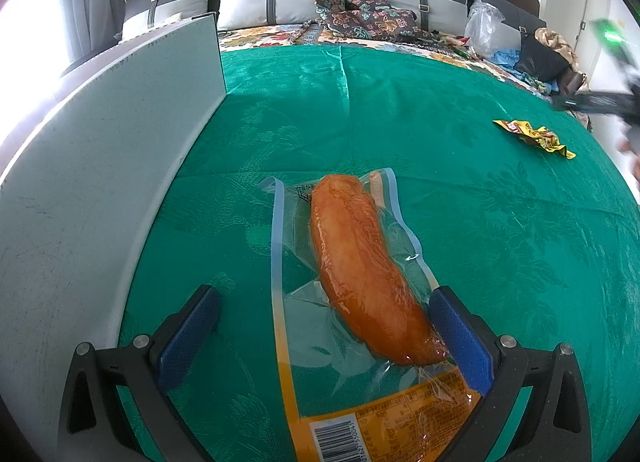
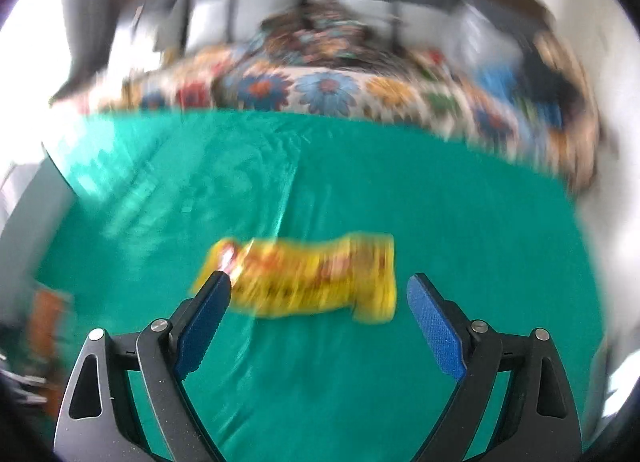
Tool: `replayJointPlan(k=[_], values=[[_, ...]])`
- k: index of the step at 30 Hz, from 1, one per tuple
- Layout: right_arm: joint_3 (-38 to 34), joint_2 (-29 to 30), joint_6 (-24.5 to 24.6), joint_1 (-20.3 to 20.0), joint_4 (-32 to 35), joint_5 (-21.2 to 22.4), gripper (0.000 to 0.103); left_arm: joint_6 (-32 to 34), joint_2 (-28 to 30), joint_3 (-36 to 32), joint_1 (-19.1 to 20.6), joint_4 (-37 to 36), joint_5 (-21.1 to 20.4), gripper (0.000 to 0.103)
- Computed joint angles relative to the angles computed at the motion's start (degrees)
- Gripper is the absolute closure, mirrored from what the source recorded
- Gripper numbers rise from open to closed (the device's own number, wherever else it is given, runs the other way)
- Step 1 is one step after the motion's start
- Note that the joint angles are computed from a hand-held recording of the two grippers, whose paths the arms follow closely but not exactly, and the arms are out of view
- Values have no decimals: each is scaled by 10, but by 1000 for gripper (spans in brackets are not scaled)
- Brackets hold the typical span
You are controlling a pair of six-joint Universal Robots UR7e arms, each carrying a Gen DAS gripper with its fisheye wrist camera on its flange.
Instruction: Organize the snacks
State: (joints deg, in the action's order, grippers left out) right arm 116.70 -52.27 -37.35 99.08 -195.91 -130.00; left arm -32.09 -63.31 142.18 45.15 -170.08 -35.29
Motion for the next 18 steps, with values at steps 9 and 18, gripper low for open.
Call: replayJointPlan(k=[9, 18], values=[[-81, -20, 236, -93, 200, 124, 11, 2, 1, 3, 0, -10, -2, 0], [10, -114, 199, -114, 405, 314, 13, -1, 1, 2, -1, -4, 0, 0]])
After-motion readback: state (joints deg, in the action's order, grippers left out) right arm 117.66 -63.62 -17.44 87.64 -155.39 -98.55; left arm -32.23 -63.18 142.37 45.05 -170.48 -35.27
